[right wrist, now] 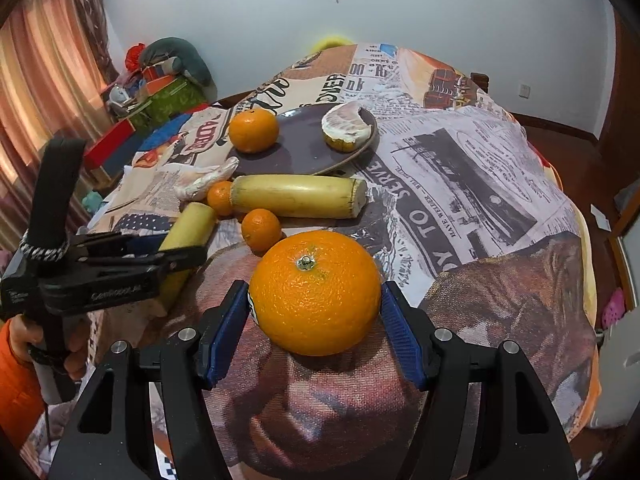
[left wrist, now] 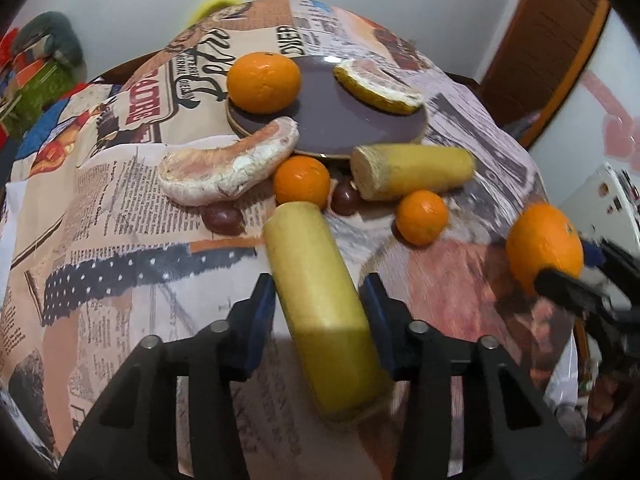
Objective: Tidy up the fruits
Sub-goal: 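Grasp the yellow cylindrical fruit with the left tool while the right tool grasps a large orange, then carry the yellow fruit onto the plate with the left tool while the right tool carries the orange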
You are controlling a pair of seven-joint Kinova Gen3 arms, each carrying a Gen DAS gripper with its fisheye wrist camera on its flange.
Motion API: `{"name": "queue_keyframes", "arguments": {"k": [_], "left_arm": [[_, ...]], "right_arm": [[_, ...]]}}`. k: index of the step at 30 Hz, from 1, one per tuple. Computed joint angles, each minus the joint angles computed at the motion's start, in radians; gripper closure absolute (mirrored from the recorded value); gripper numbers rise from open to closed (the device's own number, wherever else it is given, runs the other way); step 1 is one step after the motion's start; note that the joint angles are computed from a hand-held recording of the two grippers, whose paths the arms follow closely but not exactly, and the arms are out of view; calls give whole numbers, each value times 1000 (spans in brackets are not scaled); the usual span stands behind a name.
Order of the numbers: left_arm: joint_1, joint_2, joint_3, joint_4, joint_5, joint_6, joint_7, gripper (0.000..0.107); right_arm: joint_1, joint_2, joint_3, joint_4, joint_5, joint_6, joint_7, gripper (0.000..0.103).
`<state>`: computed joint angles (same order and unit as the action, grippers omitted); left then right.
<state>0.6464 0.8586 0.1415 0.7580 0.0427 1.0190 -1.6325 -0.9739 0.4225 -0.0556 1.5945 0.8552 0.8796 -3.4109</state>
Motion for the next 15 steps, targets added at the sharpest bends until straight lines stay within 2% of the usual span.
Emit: {"name": "queue_keyframes", "arguments": {"k": [5,9,15], "left_arm": [[-16,-41,15,70,5,-10,-50,69],[-11,-1,9,-5,9,47,-36,69],[2,20,-3,-41,4,48,-16,69]], "right_arm": [[-1,3,0,-7,4,6,2,40],[-1,5,1,-11,1,9,6,40],[-6,0,3,-13,12,20,-4,40]]}}
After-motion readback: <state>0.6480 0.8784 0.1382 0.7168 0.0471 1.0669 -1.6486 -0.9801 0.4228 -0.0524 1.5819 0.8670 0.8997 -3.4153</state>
